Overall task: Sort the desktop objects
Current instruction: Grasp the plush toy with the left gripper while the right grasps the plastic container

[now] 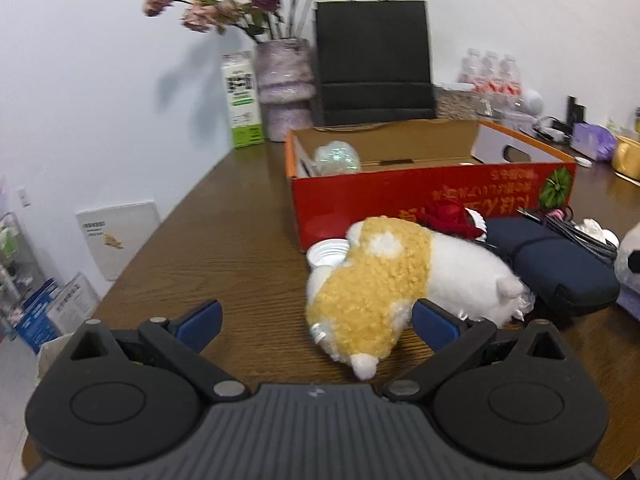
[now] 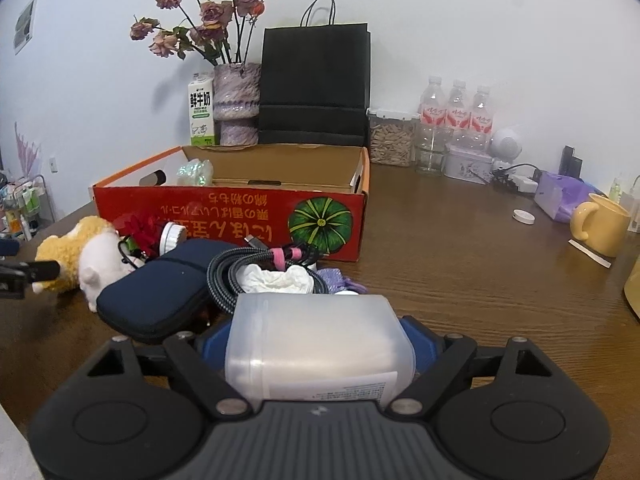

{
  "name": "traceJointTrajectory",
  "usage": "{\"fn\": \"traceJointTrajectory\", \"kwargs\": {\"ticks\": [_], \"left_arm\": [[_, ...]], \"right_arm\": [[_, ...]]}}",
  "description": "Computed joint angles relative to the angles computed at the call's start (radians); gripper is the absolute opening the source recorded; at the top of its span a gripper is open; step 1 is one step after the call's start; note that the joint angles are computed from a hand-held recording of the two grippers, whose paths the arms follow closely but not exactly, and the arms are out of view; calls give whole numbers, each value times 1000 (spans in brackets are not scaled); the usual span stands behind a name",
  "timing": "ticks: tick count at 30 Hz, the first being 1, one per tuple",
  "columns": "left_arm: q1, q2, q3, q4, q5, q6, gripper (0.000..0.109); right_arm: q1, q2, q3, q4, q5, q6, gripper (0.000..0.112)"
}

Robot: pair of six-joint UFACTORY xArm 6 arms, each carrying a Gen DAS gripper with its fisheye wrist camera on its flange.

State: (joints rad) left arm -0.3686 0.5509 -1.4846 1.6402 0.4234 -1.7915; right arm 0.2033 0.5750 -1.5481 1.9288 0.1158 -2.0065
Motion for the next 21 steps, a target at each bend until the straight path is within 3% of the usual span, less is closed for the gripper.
{"fn": "traceJointTrajectory", "kwargs": {"ticks": [8,12,15,21], "left_arm": [[23,63,-70,144,-57,25,101],[50,79,-90,167,-170,2,59],[41,59,-63,224,-159,-66,52],[23,11,0,305,-102,-207,51]], "right_arm": [[7,-7,2,6,-14,-6,85],[11,-15,7,21,-17,-22,85],[11,-22,14,32,-13,-34,85],[9,-38,27,78,-5,-83,85]]}}
